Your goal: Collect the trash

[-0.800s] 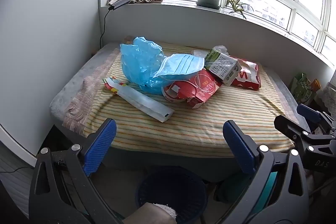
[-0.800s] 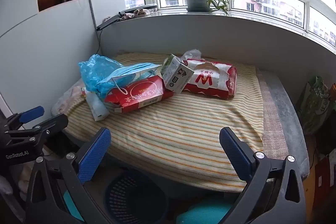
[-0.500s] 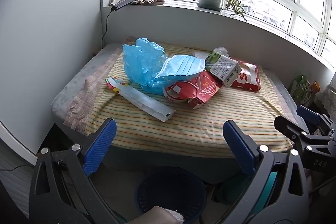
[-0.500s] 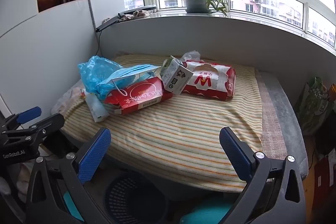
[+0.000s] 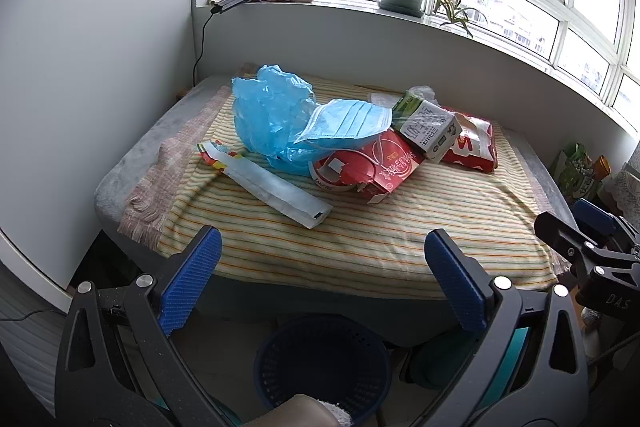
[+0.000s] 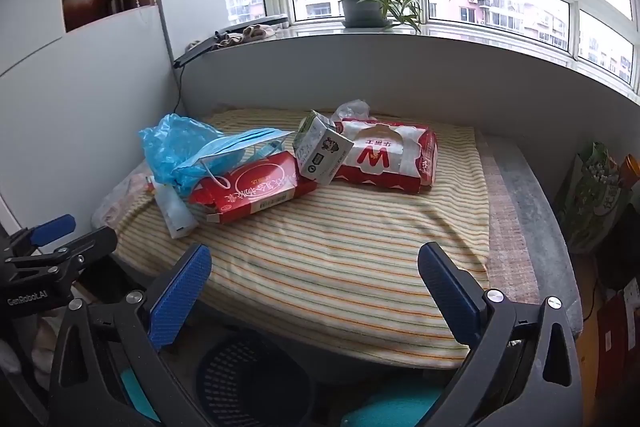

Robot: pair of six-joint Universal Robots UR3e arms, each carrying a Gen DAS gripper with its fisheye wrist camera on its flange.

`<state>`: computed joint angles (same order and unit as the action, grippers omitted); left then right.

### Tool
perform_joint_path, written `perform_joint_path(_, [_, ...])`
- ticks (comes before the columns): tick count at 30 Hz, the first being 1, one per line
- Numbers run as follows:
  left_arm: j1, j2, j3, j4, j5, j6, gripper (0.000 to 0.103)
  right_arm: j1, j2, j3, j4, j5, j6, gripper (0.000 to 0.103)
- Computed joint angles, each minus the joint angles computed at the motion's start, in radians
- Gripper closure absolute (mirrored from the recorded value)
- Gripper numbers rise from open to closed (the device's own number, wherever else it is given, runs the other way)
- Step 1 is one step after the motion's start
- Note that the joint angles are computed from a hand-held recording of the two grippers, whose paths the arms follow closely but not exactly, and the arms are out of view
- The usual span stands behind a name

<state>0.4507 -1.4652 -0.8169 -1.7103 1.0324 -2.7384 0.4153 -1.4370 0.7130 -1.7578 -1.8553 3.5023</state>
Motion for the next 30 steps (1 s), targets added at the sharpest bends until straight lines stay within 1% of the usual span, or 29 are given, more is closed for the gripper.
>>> perform_joint_path(4, [-0.003,-0.001,-0.004,0.01,0.001,-0.008,0.0,0.004,0.0,0.001,-0.004,-0.016,0.0,0.001])
perform_joint_path(8, [-0.004,-0.001,0.008,0.006,0.002,-0.015,0.0,0.0,-0.008,0.013,-0.012,-0.013,-0.004,0.001])
perform_joint_path(12, [-0.004,-0.001,0.008,0.008,0.004,-0.016,0.0,-0.008,-0.02,0.026,-0.019,0.014,-0.002,0.001])
perform_joint_path(21, [0.004,-0.001,0.013,0.002,0.004,-0.02,0.0,0.004,-0.024,0.025,-0.018,0.0,0.003,0.001])
perform_joint_path(30, [0.007,-0.001,0.008,0.001,0.003,-0.019,0.0,-0.006,-0.031,0.037,-0.022,0.02,0.005,0.001])
